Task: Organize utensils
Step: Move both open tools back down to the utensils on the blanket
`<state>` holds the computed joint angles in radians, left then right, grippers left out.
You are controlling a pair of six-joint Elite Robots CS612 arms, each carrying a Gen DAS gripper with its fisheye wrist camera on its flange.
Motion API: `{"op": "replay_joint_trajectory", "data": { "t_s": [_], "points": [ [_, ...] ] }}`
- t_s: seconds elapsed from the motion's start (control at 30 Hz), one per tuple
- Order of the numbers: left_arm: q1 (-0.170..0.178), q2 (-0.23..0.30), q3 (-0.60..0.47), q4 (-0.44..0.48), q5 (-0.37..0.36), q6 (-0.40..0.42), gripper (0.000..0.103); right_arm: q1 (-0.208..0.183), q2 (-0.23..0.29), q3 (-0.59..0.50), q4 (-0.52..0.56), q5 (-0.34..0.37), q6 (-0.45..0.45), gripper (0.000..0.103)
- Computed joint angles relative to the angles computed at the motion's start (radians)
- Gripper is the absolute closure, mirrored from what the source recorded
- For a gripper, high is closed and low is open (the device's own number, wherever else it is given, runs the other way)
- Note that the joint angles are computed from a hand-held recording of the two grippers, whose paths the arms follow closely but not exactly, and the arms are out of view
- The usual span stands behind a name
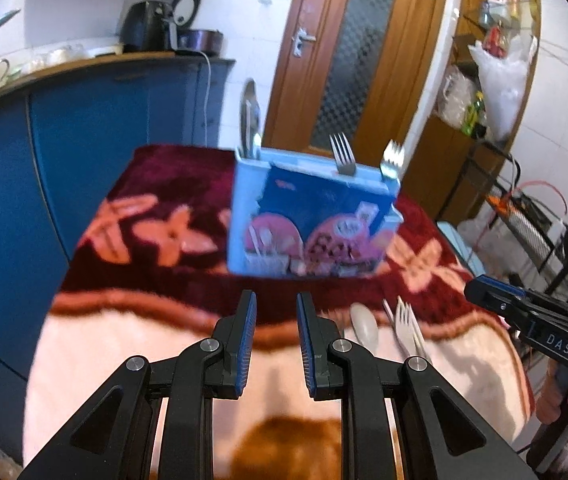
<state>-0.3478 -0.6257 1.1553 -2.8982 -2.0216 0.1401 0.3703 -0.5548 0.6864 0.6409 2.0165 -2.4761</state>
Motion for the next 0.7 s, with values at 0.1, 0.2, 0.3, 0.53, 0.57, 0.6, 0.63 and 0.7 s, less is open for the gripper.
{"op": "replay_joint_trajectory", "data": {
  "t_s": [0.1, 0.2, 0.3, 0.53, 0.57, 0.6, 0.63, 0.7],
  "points": [
    [-0.007, -0.003, 0.012, 0.02, 0.007, 0.017, 0.075, 0.003, -0.01, 0.033, -0.007, -0.004, 0.01, 0.068],
    [-0.015, 0.0, 0.013, 0.05, 0.023, 0.023, 0.074, 0.005, -0.016, 0.054, -0.013, -0.008, 0.016, 0.066],
    [-0.022, 0.003, 0.011, 0.091, 0.025, 0.033, 0.074, 0.003, -0.025, 0.081, -0.027, -0.018, 0.022, 0.064],
    [-0.037, 0.02, -0.018, 0.207, 0.029, 0.055, 0.072, -0.007, -0.035, 0.124, -0.046, -0.049, 0.048, 0.062],
    [-0.039, 0.021, -0.021, 0.213, 0.035, 0.056, 0.072, -0.008, -0.038, 0.133, -0.052, -0.052, 0.051, 0.062],
    [-0.041, 0.023, -0.024, 0.218, 0.041, 0.057, 0.072, -0.011, -0.041, 0.141, -0.056, -0.056, 0.056, 0.062],
    [-0.045, 0.025, -0.027, 0.225, 0.049, 0.062, 0.072, -0.012, -0.042, 0.146, -0.059, -0.057, 0.06, 0.062],
    [-0.048, 0.029, -0.034, 0.234, 0.052, 0.071, 0.072, -0.016, -0.046, 0.159, -0.065, -0.061, 0.068, 0.061]
  ]
}}
